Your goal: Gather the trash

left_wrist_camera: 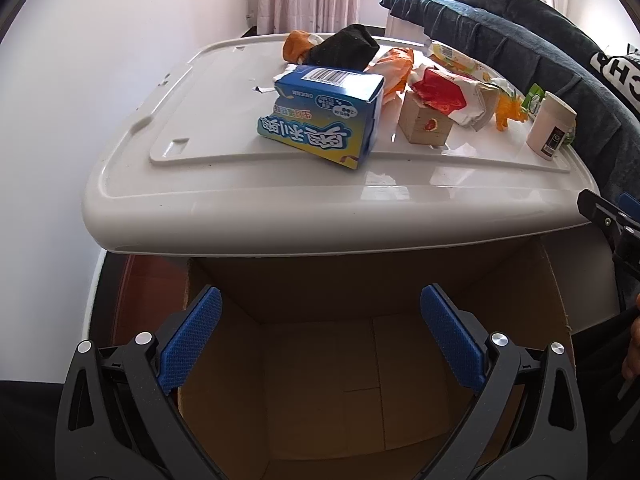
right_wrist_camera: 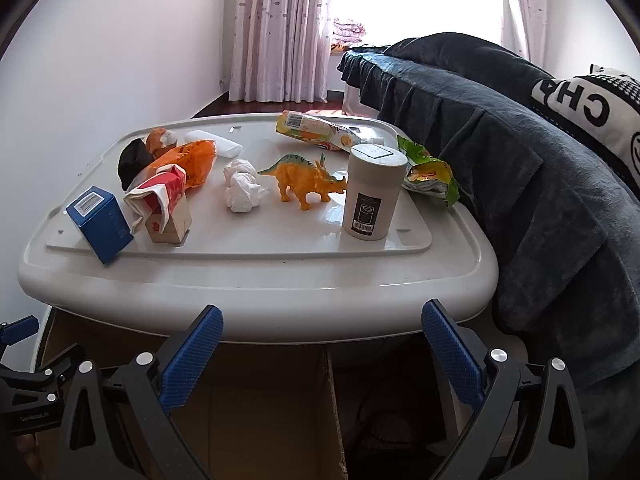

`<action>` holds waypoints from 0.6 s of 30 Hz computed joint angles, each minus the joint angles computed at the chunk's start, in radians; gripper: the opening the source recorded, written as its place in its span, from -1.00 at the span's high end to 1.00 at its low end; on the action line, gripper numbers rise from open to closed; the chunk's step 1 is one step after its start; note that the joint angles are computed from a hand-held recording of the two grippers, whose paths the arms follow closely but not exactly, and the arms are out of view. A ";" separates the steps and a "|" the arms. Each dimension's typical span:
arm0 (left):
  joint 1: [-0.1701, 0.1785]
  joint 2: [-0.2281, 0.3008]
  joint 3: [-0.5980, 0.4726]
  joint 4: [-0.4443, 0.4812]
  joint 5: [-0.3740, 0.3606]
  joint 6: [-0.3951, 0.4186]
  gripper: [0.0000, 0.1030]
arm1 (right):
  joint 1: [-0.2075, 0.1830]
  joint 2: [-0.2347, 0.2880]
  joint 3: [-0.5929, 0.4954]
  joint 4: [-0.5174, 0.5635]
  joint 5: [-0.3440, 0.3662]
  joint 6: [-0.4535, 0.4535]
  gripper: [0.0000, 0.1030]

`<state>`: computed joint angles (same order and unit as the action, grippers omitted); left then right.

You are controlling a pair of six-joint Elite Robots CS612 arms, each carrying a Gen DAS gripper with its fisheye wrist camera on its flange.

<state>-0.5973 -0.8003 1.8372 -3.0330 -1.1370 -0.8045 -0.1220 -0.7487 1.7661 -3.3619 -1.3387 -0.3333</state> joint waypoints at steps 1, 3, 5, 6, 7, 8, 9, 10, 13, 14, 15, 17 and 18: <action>0.001 -0.001 0.001 0.002 0.002 -0.005 -0.89 | -0.001 0.000 0.000 0.001 0.004 0.003 -0.90; 0.002 -0.001 0.001 0.003 0.002 -0.017 -0.89 | -0.003 -0.001 -0.001 0.007 0.010 0.013 -0.90; 0.002 -0.002 0.002 0.009 0.013 -0.036 -0.89 | -0.005 -0.001 -0.003 0.014 0.016 0.022 -0.90; 0.003 -0.002 0.003 0.007 0.015 -0.044 -0.89 | -0.005 -0.001 -0.004 0.017 0.016 0.024 -0.90; 0.005 -0.003 0.005 0.000 0.012 -0.056 -0.89 | -0.005 0.000 -0.005 0.021 0.013 0.026 -0.90; 0.007 -0.003 0.007 -0.006 0.007 -0.066 -0.89 | -0.005 0.000 -0.006 0.022 0.011 0.026 -0.90; 0.010 -0.004 0.009 -0.008 0.002 -0.080 -0.89 | -0.005 0.000 -0.007 0.023 0.010 0.027 -0.90; 0.012 -0.004 0.010 -0.007 0.000 -0.089 -0.89 | -0.005 0.001 -0.007 0.023 0.010 0.027 -0.90; 0.015 -0.004 0.009 0.003 0.004 -0.111 -0.89 | -0.005 0.001 -0.006 0.021 0.012 0.024 -0.90; 0.015 -0.004 0.009 0.003 0.005 -0.112 -0.89 | -0.005 0.001 -0.006 0.020 0.013 0.021 -0.90; 0.015 -0.003 0.009 0.002 0.006 -0.113 -0.89 | -0.004 0.001 -0.006 0.019 0.012 0.018 -0.90; 0.013 -0.003 0.008 0.005 0.014 -0.110 -0.89 | -0.003 0.002 -0.005 0.015 0.010 0.012 -0.90; 0.012 -0.003 0.008 0.006 0.019 -0.106 -0.89 | -0.002 0.002 -0.005 0.014 0.010 0.011 -0.90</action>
